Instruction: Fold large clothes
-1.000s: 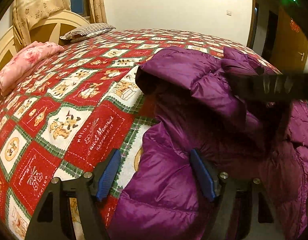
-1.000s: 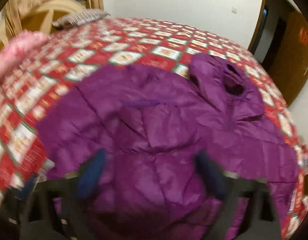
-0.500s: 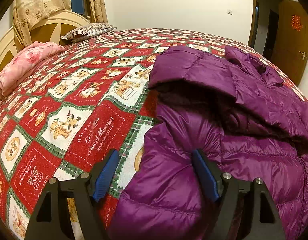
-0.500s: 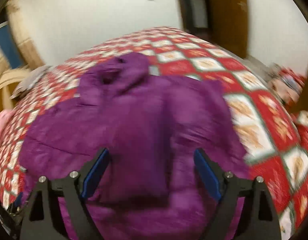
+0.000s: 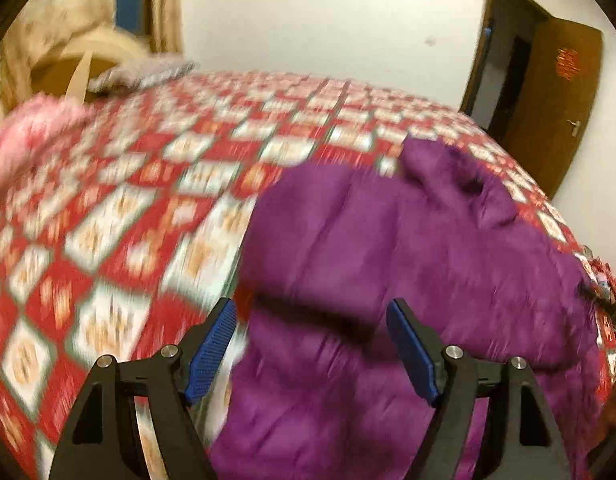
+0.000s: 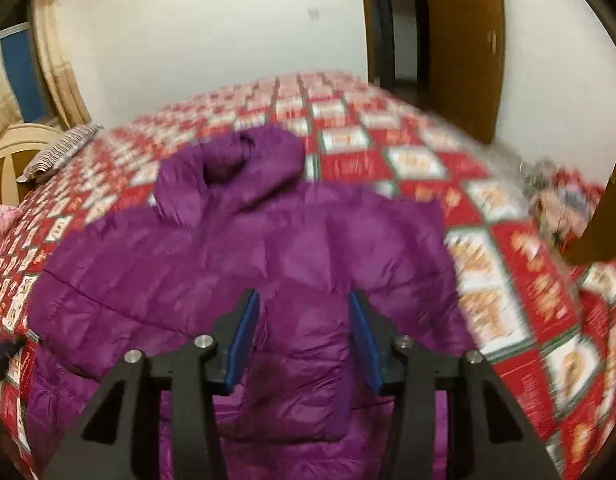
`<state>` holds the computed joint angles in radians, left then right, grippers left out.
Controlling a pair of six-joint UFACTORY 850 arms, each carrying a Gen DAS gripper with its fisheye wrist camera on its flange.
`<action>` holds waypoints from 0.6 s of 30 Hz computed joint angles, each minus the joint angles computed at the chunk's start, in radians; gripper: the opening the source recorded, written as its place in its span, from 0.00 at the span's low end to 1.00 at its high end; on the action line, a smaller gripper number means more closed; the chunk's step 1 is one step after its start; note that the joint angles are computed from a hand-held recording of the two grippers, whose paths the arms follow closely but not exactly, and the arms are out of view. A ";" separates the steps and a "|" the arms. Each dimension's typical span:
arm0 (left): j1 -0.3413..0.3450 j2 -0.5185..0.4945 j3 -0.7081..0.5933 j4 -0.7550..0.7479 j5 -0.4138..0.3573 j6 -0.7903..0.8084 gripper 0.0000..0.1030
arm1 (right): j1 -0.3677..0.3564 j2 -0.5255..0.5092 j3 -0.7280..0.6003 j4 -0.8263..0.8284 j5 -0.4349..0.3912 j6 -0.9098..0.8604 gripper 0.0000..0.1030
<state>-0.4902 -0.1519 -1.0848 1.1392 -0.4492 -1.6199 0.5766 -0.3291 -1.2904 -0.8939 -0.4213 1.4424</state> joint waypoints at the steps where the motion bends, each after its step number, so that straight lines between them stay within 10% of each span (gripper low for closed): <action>1: -0.001 -0.034 -0.050 -0.002 -0.025 0.043 0.76 | -0.011 -0.021 -0.011 0.076 0.016 -0.052 0.48; 10: 0.043 -0.266 -0.217 -0.040 -0.204 0.076 0.76 | -0.029 -0.036 0.025 0.208 0.087 -0.232 0.50; 18: 0.122 -0.224 -0.153 -0.154 -0.014 0.101 0.89 | -0.078 -0.047 -0.036 0.656 0.082 -0.783 0.68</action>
